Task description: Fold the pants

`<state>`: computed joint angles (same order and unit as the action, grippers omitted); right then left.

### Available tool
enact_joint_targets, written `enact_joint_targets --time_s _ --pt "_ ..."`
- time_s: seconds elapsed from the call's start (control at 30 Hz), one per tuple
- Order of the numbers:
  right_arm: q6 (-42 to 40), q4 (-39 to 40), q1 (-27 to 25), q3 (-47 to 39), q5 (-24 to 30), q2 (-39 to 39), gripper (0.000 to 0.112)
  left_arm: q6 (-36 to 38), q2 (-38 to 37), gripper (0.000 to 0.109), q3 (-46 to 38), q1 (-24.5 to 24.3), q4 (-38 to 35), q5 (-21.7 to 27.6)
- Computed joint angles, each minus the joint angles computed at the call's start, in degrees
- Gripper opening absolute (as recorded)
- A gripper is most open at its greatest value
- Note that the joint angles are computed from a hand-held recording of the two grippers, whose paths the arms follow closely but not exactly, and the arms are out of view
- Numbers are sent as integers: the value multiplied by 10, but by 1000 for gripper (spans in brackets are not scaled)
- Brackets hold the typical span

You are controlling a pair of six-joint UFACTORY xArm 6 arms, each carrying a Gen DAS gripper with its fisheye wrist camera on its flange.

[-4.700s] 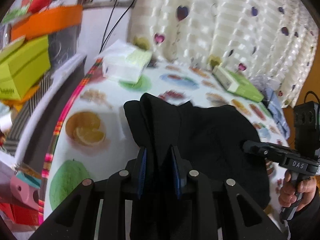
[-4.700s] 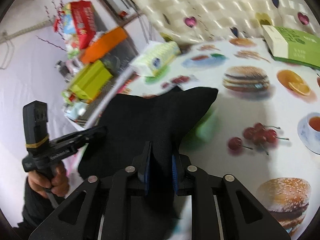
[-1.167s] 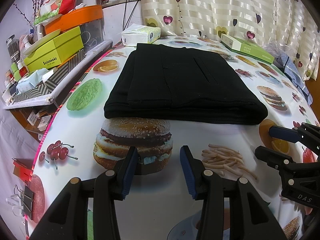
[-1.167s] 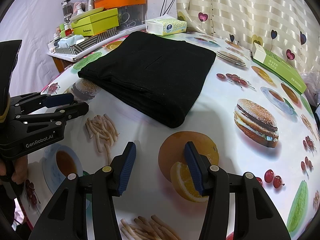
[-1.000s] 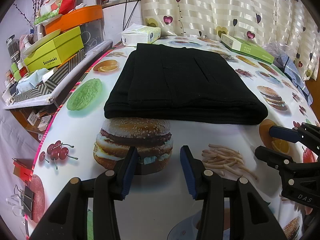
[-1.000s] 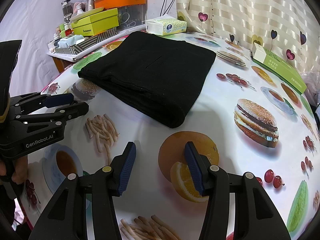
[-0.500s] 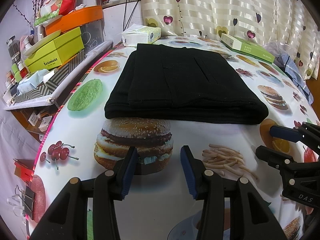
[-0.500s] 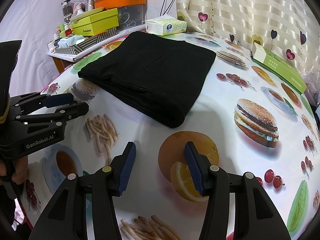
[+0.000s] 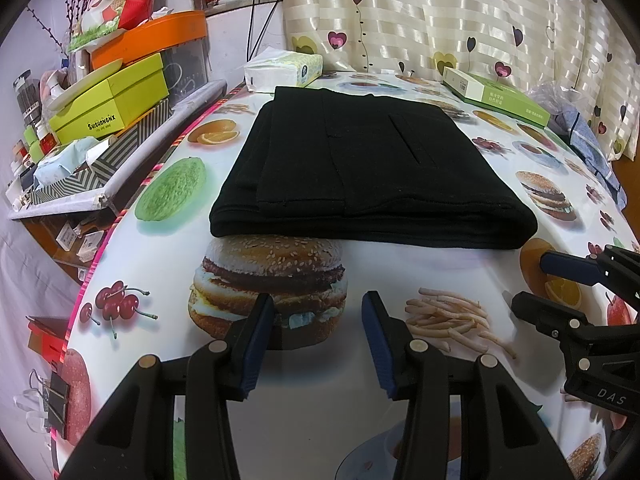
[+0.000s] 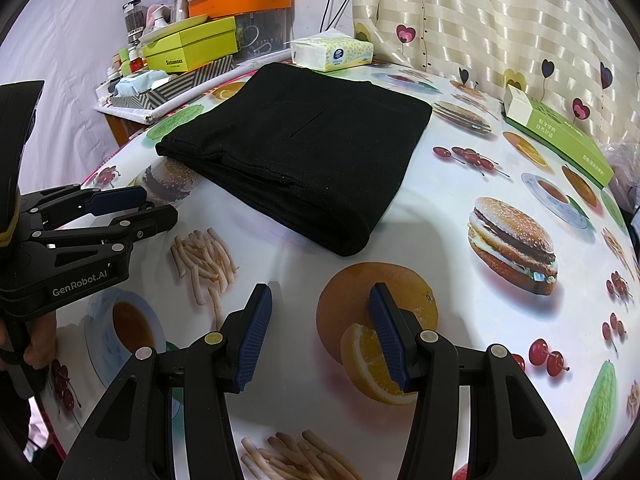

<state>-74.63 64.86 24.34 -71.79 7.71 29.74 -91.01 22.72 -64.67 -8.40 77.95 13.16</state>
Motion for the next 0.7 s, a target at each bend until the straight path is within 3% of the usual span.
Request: enact_joint_targets --time_s 0.57,0.63,0.7 --pt "-1 1 0 0 1 0 52 -6 0 54 2 5 -3 -6" --pt "-1 0 -1 -1 1 0 52 -7 2 61 2 8 -2 -18" --pt "-1 0 -1 0 0 0 52 4 4 62 0 7 -7 -24"
